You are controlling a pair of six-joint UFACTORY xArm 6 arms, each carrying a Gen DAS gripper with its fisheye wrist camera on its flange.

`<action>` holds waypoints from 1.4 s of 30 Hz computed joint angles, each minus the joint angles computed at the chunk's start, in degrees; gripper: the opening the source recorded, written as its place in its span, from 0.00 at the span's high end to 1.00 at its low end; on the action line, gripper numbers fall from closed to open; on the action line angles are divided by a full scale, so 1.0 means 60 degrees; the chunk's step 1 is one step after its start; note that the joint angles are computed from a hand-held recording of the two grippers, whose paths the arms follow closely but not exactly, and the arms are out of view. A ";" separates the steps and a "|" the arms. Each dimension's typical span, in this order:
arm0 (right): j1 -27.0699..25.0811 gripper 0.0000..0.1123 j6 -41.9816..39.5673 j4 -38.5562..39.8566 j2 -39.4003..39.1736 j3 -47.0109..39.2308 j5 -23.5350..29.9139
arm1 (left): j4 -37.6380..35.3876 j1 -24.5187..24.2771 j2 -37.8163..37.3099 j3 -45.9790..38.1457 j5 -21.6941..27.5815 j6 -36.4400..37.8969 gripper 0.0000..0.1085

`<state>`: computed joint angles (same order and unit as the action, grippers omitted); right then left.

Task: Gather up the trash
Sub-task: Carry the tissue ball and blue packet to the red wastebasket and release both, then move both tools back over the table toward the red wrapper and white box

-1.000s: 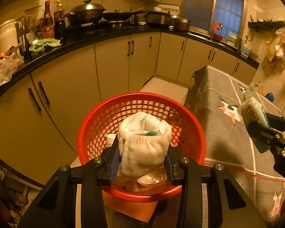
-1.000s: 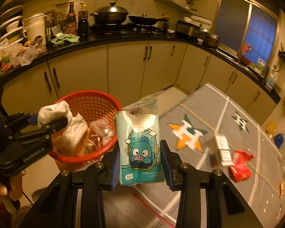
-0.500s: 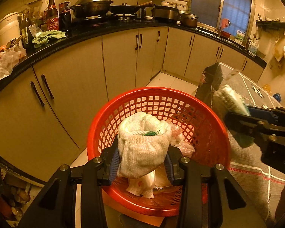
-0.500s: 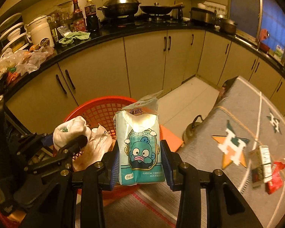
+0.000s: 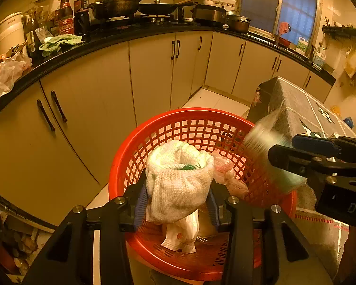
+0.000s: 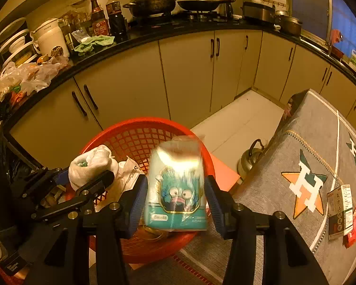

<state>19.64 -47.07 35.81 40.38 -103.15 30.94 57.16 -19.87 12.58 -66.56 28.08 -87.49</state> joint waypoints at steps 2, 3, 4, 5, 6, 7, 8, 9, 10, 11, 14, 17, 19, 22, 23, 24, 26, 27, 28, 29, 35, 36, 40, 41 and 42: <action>-0.0007 0.49 -0.0082 0.0136 -0.0032 -0.0007 0.0051 | -0.0063 0.0002 -0.0001 -0.0004 0.0015 0.0054 0.61; -0.0023 0.49 -0.0133 0.0227 -0.0074 0.0031 0.0056 | -0.0080 0.0003 -0.0006 -0.0006 0.0016 0.0068 0.60; -0.0041 0.49 -0.0233 0.0363 -0.0134 0.0099 0.0046 | -0.0059 -0.0002 -0.0024 0.0002 -0.0002 0.0048 0.60; -0.0058 0.49 -0.0326 0.0486 -0.0191 0.0155 0.0049 | -0.0032 -0.0009 -0.0044 0.0015 -0.0007 0.0032 0.58; -0.0078 0.49 -0.0375 0.0546 -0.0246 0.0212 0.0042 | 0.0004 -0.0026 -0.0059 0.0010 0.0028 0.0018 0.55; -0.0109 0.49 -0.0439 0.0626 -0.0326 0.0304 0.0005 | 0.0039 -0.0047 -0.0070 -0.0004 0.0083 -0.0013 0.53; -0.0121 0.49 -0.0483 0.0692 -0.0395 0.0387 -0.0039 | 0.0102 -0.0064 -0.0083 -0.0008 0.0110 -0.0090 0.48; -0.0139 0.49 -0.0522 0.0744 -0.0460 0.0467 -0.0074 | 0.0165 -0.0072 -0.0091 -0.0004 0.0119 -0.0157 0.45; -0.0167 0.48 -0.0568 0.0803 -0.0555 0.0585 -0.0140 | 0.0186 -0.0104 -0.0089 -0.0030 0.0162 -0.0182 0.45; -0.0154 0.46 -0.0491 0.0740 -0.0581 0.0621 -0.0250 | 0.0168 -0.0146 -0.0072 -0.0080 0.0235 -0.0162 0.43; -0.0090 0.40 -0.0262 0.0353 -0.0871 0.1162 -0.1106 | 0.0220 -0.0285 -0.0094 -0.0151 0.0455 -0.0238 0.37; 0.0005 0.34 0.0459 -0.0645 -0.1227 0.1969 -0.2609 | 0.0545 -0.0541 -0.0184 -0.0237 0.0923 -0.0425 0.31; -0.0048 0.31 0.0651 -0.0831 -0.1410 0.2261 -0.2956 | 0.0658 -0.0680 -0.0240 -0.0272 0.1111 -0.0470 0.28; -0.0251 0.28 0.1003 -0.1020 -0.1615 0.2480 -0.3002 | 0.0745 -0.0881 -0.0272 -0.0391 0.1349 -0.0459 0.25; -0.0317 0.28 0.1306 -0.1288 -0.1680 0.2591 -0.3112 | 0.0754 -0.0971 -0.0268 -0.0457 0.1462 -0.0447 0.24; -0.0385 0.28 0.1567 -0.1528 -0.1752 0.2730 -0.3294 | 0.0719 -0.1036 -0.0249 -0.0521 0.1541 -0.0394 0.22; -0.0470 0.26 0.1526 -0.1488 -0.1911 0.3001 -0.3569 | 0.0741 -0.1218 -0.0201 -0.0668 0.1744 -0.0340 0.21; -0.0513 0.25 0.1603 -0.1559 -0.2010 0.3198 -0.3802 | 0.0754 -0.1296 -0.0174 -0.0731 0.1876 -0.0317 0.19; -0.0586 0.25 0.1887 -0.1854 -0.2121 0.3447 -0.4132 | 0.0757 -0.1412 -0.0120 -0.0843 0.2066 -0.0260 0.19; -0.0633 0.25 0.1794 -0.1781 -0.2199 0.3577 -0.4270 | 0.0741 -0.1500 -0.0087 -0.0925 0.2146 -0.0217 0.18; -0.1135 0.25 0.0858 -0.0636 -0.2545 0.3955 -0.3981 | 0.1052 -0.1869 -0.0021 -0.1181 0.1981 -0.0491 0.18; -0.1302 0.26 0.0800 -0.0506 -0.2581 0.3970 -0.3852 | 0.1006 -0.1973 0.0067 -0.1344 0.2067 -0.0402 0.18; -0.2133 0.37 0.0535 0.0172 -0.2506 0.3586 -0.2983 | 0.0531 -0.2329 0.0641 -0.2215 0.2306 0.0352 0.18; -0.2373 0.43 0.0770 0.0095 -0.2423 0.3430 -0.2751 | 0.0416 -0.2416 0.0848 -0.2506 0.2347 0.0545 0.18; -0.2664 0.45 0.1173 -0.0124 -0.2264 0.3134 -0.2372 | 0.0310 -0.2477 0.1002 -0.2713 0.2367 0.0685 0.18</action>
